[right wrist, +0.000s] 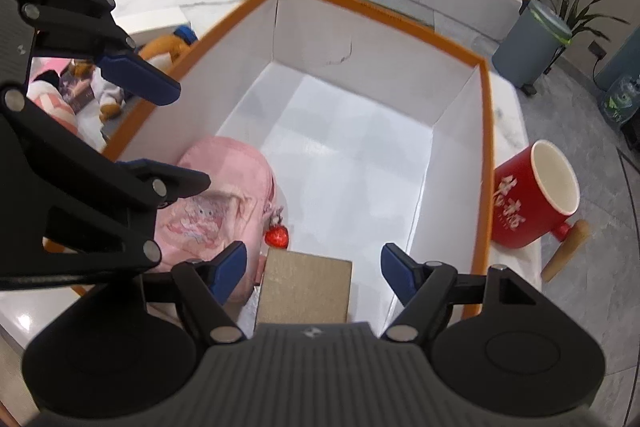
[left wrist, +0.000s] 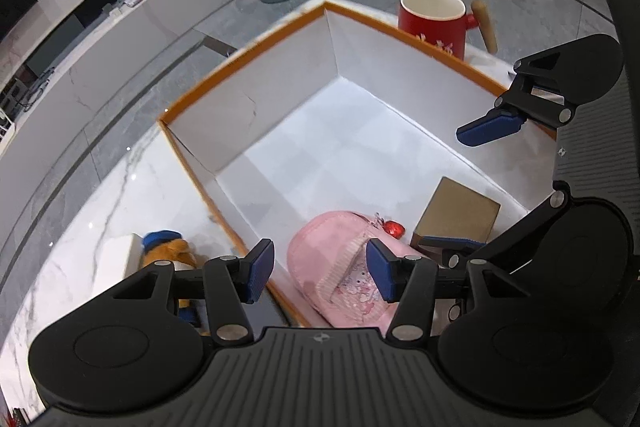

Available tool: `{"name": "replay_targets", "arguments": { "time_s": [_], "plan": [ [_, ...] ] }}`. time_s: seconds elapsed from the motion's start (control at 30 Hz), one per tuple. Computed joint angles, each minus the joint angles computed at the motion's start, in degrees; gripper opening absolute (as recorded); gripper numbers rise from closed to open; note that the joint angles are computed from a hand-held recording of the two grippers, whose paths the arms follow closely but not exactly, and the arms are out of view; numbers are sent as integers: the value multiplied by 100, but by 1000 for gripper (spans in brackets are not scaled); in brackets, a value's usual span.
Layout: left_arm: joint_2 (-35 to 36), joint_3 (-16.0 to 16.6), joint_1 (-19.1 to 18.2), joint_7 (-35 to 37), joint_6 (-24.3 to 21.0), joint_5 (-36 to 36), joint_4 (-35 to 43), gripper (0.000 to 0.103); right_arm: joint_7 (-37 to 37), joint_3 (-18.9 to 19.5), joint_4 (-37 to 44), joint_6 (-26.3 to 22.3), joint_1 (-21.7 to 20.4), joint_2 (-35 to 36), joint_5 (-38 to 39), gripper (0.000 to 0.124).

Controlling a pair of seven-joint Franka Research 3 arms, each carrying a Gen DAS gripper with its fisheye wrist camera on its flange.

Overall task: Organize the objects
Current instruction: 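Open the left gripper to drop the backpack while the right gripper releases the cardboard box, then move the left tool toward the pink wallet while the right tool approaches the white plush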

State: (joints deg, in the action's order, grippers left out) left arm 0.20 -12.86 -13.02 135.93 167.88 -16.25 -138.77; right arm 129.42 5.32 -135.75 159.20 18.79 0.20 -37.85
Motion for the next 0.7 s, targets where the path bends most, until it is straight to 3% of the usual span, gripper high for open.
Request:
{"name": "replay_targets", "arguments": {
  "time_s": [0.37, 0.7],
  "plan": [
    [-518, 360, -227, 538, 75, -777, -221, 62, 175, 236, 263, -263, 88, -255, -376, 79],
    [-1021, 1170, -731, 1729, 185, -2011, -523, 62, 422, 470, 689, -627, 323, -240, -953, 80]
  ]
}}
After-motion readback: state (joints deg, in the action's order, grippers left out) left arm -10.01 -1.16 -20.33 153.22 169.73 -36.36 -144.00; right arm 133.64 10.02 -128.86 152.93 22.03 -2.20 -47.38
